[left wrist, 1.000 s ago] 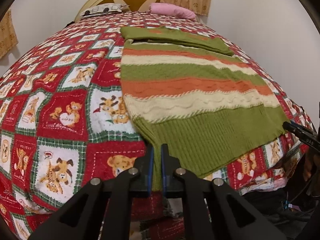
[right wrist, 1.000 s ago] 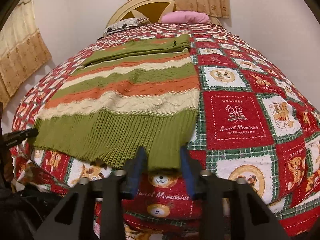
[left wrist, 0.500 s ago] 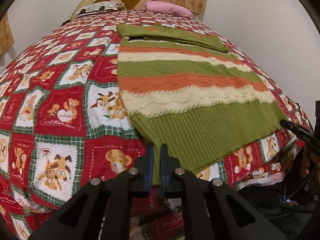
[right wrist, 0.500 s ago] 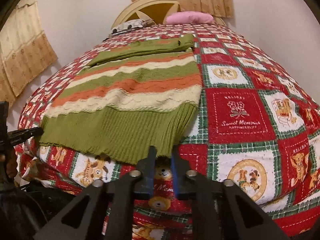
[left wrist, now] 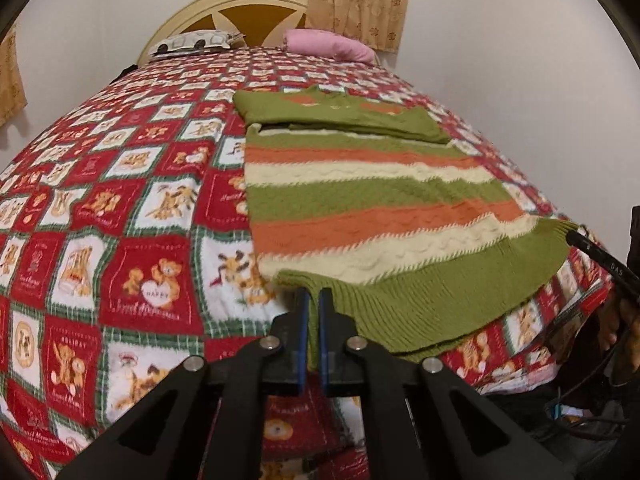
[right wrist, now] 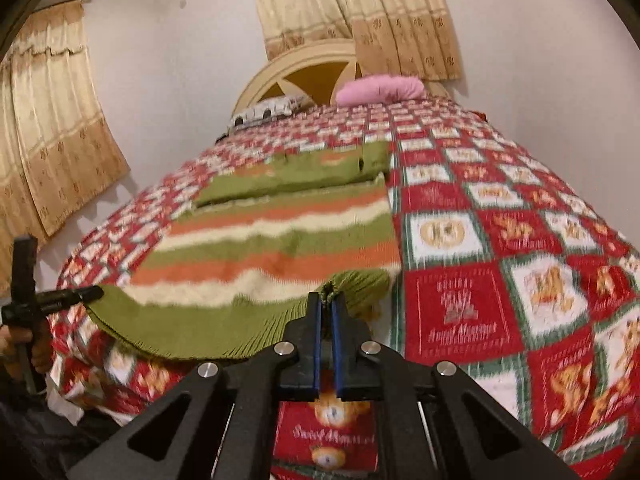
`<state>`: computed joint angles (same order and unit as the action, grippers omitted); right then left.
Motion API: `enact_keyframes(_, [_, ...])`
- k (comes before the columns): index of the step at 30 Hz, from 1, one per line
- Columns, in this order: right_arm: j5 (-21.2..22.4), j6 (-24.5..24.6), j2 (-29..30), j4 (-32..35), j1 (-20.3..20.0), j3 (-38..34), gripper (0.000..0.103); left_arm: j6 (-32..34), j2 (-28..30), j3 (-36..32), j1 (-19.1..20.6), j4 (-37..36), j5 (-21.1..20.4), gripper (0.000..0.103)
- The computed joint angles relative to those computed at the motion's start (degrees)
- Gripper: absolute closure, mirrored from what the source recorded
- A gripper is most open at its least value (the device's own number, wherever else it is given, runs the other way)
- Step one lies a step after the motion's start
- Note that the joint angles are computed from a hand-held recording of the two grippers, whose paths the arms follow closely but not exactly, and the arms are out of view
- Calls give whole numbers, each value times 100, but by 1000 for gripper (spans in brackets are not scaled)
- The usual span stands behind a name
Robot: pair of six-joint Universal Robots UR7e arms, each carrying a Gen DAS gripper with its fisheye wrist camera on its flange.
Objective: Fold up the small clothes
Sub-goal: 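Grasp the striped hem edge of the sweater with the right tool, then lift the hem with the right tool and fold it over the shoulder section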
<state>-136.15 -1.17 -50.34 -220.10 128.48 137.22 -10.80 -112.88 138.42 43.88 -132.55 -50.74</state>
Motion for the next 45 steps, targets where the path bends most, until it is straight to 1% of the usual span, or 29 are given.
enact_keyframes(3, [17,-218,-75,-10,9,-215,100,161,199,-211,213,-269,-214,98])
enact_keyframes(7, [-1,-599,-57,6,-49,-602,100,382,561,-482,408,-759,-297,99])
enact_keyframes(11, [92,-859,-83,107,-194,-974,100,587,977,-814,614,-1227,-423,99])
enact_keyframes(15, [162,-1146,-83,306,-321,-1408,100,926,1459,-1198,731,-1650,-416,99])
enact_keyframes(20, [207,-1442,-28,702,-494,-1956,101,1064,2053,-1715,972,-1944,-523,99])
enact_keyframes(23, [304,-1484,12,1053,-680,-2309,101,1115,2436,-2061,1137,-2078,-613,99])
enact_keyframes(27, [382,-1548,126,1420,-849,-2752,101,1166,2803,-2433,1270,-2140,-646,99])
enact_keyframes(30, [447,-1629,252,1763,-973,-3188,101,1296,3098,-2769,1363,-2167,-612,99])
enact_keyframes(35, [510,-1700,582,2554,-1228,-4043,101,1514,3679,-3406,1559,-2192,-492,99])
enact_keyframes(37, [505,-1681,742,2843,-1368,-4355,101,1608,3922,-3645,1659,-2116,-474,99])
enact_keyframes(38, [501,-1662,800,2945,-1421,-4454,101,1640,4082,-3778,1713,-2086,-399,99])
enact_keyframes(42, [555,-1441,1099,3685,-1768,-4981,101,1654,4631,-4237,1953,-1897,-312,99])
enact_keyframes(43, [616,-1295,1150,4048,-1867,-5120,100,1679,4735,-4301,1983,-1929,-316,94])
enact_keyframes(44, [611,-1197,1228,4280,-1979,-5249,100,1740,4876,-4347,2010,-2059,-122,90])
enact_keyframes(45, [565,-1210,1296,4272,-2041,-5328,99,1764,4954,-4343,1993,-2176,135,91])
